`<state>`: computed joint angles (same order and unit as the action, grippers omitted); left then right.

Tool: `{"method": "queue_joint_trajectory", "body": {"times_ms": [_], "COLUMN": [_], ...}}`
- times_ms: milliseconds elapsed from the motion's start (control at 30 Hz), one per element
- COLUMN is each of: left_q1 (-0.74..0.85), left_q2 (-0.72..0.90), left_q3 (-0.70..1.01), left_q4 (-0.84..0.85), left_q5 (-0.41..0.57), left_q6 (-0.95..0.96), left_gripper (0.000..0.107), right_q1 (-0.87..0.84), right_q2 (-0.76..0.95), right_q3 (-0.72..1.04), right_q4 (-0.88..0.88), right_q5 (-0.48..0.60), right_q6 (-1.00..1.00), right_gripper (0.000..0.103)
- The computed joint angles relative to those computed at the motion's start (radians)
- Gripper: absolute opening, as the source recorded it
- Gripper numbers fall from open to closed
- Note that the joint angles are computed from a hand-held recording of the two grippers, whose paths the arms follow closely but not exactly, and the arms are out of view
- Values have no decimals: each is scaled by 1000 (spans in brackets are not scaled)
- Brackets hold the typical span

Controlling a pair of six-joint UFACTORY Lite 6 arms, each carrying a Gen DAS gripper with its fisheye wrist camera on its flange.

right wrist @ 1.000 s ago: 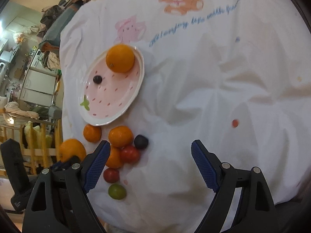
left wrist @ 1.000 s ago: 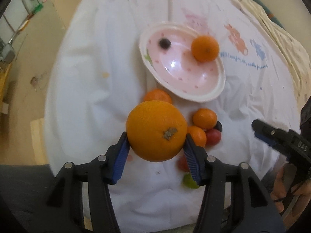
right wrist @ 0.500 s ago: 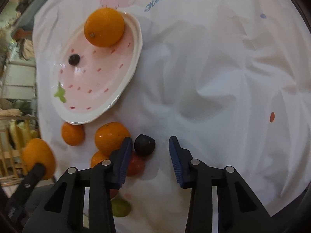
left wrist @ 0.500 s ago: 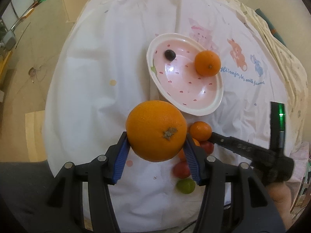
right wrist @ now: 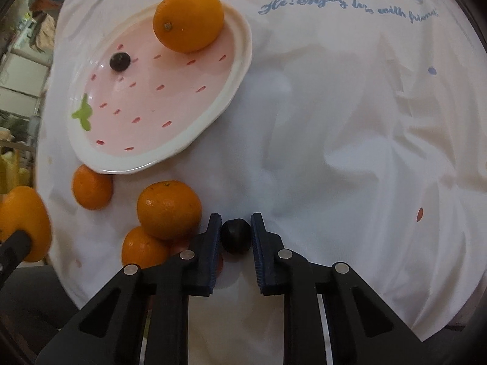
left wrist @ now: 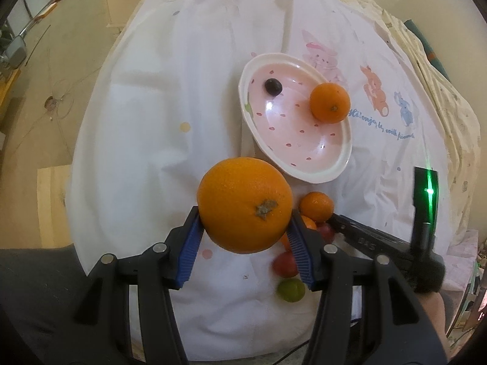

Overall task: Organize fruits
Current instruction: 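Grasp the second large orange with the left tool while the right tool grasps a dark plum, then lower the orange onto the pink plate with the left tool while the right tool releases the plum there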

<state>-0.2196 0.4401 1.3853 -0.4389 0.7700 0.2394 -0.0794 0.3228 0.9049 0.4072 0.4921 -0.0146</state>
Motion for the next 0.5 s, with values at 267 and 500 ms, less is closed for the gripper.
{"method": "queue_joint_trajectory", "body": {"times_ms": [267,500], "left_q1": [-8,-26], "left_q2": [3,6], "left_q3": [-11,-25], "left_q4": [37,71], "left_q5": [-22,-50], "left_q6": [-20,-41], "left_gripper": [51,51], "right_q1": [-155,-327], "right_q2": [-183,-330], "right_q3": [-162,-222], "right_q4": [111,251], "right_q5": [24,121], "right_q6": [-220,-448], "right_gripper": [20,20]}}
